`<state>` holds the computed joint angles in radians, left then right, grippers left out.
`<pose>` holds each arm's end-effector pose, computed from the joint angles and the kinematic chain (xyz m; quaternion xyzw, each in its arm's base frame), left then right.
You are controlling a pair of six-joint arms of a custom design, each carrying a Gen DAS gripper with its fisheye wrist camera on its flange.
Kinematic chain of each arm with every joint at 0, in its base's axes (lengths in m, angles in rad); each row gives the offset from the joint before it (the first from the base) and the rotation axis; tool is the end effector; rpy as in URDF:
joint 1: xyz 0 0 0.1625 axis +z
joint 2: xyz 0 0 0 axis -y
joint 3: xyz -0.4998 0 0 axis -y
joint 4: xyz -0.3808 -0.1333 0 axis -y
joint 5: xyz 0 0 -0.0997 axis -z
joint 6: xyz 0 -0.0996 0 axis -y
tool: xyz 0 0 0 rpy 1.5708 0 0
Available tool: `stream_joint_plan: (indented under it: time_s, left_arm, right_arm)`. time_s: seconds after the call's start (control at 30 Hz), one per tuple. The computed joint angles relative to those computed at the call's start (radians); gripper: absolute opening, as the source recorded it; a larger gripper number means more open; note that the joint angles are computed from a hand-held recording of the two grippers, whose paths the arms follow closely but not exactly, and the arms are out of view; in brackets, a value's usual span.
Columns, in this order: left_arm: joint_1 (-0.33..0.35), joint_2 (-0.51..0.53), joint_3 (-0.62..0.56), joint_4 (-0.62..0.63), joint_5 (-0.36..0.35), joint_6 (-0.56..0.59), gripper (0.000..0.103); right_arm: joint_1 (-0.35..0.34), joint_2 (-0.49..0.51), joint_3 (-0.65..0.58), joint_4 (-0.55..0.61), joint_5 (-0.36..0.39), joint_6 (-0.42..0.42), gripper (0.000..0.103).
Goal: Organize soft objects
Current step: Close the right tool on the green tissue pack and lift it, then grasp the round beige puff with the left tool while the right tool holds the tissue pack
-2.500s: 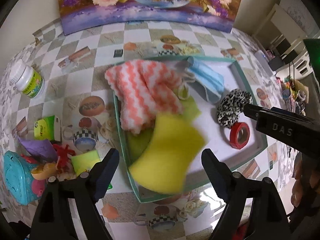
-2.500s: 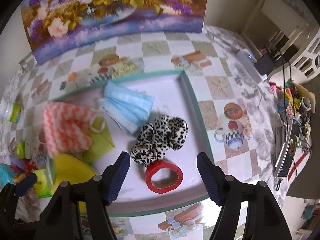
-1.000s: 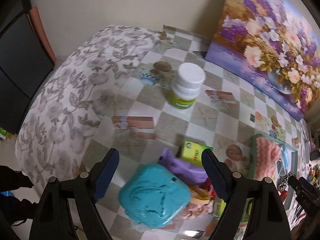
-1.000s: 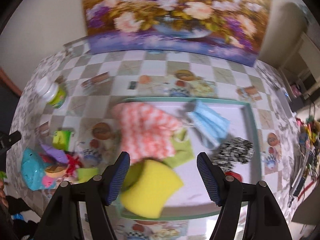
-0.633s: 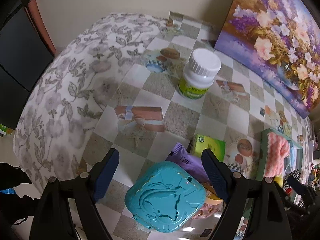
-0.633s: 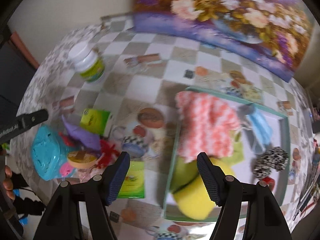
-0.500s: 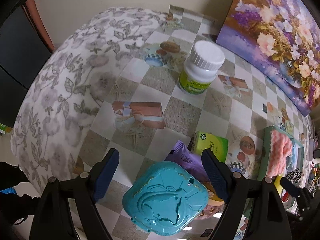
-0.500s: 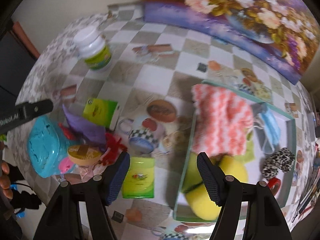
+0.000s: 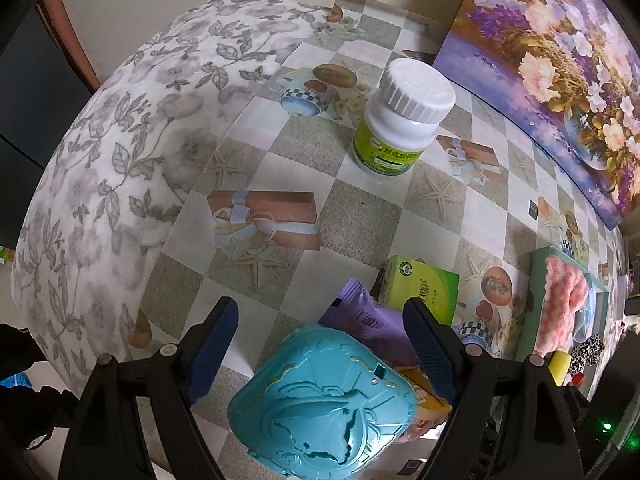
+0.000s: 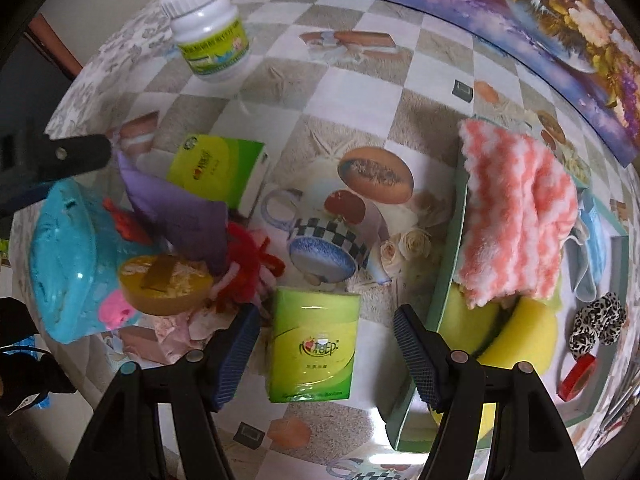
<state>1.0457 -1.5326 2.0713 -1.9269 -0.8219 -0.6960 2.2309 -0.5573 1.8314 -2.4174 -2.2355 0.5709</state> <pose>-0.0419 -0.4735 0.3767 -0.0459 0.9263 -0.1393 0.3471 0.4208 -0.4249 -0.0500 0.1103 -0.9198 0.0204 0.3761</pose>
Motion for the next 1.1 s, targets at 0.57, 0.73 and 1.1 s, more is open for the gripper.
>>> stream_joint_plan:
  time_s: [0.57,0.73,1.1]
  left_arm:
    - [0.002,0.026,-0.001,0.01,-0.004,0.018,0.085]
    - [0.001,0.029,0.0,0.01,-0.004,0.021,0.085]
    - [0.001,0.036,0.002,-0.016,-0.036,0.079,0.085]
  right_arm:
    - [-0.015,0.021,0.026,-0.072,0.07,-0.033,0.052]
    - [-0.023,0.001,0.037,-0.1,0.08,-0.054,0.051]
    - [-0.024,-0.075,0.078,-0.172,0.055,-0.043,0.051]
